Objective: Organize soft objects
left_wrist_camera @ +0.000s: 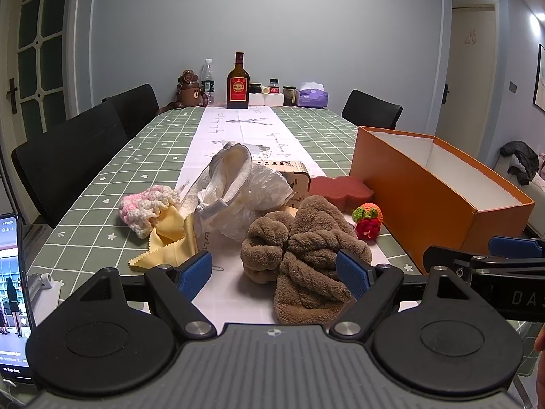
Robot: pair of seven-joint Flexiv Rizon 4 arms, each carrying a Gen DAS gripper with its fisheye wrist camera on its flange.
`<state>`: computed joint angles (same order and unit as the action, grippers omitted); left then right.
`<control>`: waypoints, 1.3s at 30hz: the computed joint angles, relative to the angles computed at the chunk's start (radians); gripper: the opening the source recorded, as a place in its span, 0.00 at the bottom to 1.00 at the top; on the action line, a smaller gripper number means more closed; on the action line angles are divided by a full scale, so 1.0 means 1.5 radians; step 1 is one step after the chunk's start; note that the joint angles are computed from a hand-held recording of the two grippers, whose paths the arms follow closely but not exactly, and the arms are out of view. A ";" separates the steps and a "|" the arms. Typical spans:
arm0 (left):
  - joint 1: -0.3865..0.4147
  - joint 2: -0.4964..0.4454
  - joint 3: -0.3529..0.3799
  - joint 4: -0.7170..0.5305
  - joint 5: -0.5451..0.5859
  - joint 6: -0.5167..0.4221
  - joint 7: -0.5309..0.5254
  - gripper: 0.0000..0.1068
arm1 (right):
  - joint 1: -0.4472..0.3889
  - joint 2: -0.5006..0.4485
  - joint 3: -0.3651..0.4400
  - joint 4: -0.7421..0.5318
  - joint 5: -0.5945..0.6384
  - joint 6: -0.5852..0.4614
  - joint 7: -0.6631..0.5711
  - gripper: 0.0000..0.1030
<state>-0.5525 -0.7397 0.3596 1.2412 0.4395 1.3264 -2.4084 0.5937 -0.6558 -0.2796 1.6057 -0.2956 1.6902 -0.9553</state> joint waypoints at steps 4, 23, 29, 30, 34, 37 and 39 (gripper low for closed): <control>0.001 0.001 -0.001 0.000 0.000 -0.001 0.000 0.91 | 0.000 0.000 0.000 0.000 -0.001 0.000 -0.003 0.92; 0.005 0.001 -0.007 -0.003 0.000 -0.005 0.004 0.91 | -0.004 -0.001 0.005 -0.005 -0.007 -0.008 -0.003 0.93; 0.005 -0.001 -0.009 -0.005 -0.002 -0.004 0.006 0.91 | -0.004 -0.001 0.004 -0.004 -0.009 -0.008 -0.001 0.93; 0.005 0.000 -0.009 -0.005 -0.003 -0.005 0.007 0.91 | -0.004 -0.001 0.004 -0.004 -0.009 -0.008 -0.001 0.93; 0.007 -0.001 -0.011 -0.004 -0.006 -0.004 0.008 0.91 | -0.012 -0.001 0.016 -0.006 -0.011 -0.012 -0.003 0.93; 0.008 -0.002 -0.012 -0.003 -0.007 -0.002 0.010 0.91 | -0.025 -0.003 0.033 -0.009 -0.013 -0.011 -0.007 0.93; 0.011 -0.001 -0.014 -0.001 -0.008 0.001 0.018 0.91 | -0.035 -0.006 0.047 -0.013 -0.014 -0.009 -0.012 0.92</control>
